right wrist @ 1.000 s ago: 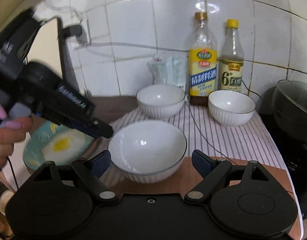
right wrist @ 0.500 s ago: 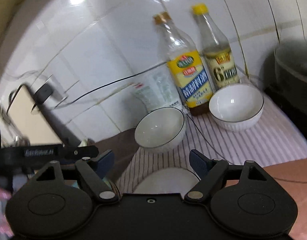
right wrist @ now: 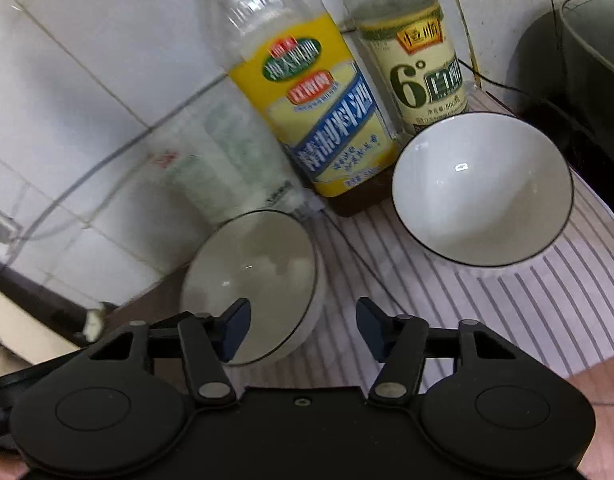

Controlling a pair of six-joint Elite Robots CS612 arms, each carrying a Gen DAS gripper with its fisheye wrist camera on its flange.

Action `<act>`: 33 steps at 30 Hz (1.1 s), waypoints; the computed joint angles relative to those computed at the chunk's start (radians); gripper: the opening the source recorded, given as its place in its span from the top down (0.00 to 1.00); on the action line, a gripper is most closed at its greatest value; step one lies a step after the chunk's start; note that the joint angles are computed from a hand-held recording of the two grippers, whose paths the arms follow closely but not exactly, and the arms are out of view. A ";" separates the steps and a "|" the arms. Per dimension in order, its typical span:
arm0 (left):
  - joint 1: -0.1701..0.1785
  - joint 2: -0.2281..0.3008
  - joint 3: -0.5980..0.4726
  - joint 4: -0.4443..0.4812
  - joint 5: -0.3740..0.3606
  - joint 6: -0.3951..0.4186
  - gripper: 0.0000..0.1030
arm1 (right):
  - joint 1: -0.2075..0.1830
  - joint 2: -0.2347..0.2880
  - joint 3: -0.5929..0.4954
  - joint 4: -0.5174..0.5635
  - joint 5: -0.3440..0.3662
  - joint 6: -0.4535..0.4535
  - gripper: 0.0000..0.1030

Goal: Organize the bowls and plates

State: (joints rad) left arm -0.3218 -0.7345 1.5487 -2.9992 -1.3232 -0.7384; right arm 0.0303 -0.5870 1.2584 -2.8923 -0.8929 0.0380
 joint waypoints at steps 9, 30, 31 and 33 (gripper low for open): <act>0.024 0.026 -0.025 0.004 -0.112 -0.039 0.84 | 0.005 0.030 -0.043 0.004 -0.007 0.006 0.86; -0.022 -0.048 0.047 0.009 -0.042 -0.064 0.84 | -0.008 -0.016 0.042 -0.103 0.015 -0.034 0.87; -0.027 -0.060 0.057 0.010 -0.032 -0.062 0.84 | -0.010 -0.029 0.059 -0.115 0.017 -0.042 0.87; -0.037 -0.082 0.074 0.015 -0.017 -0.054 0.84 | -0.015 -0.053 0.091 -0.135 0.026 -0.068 0.87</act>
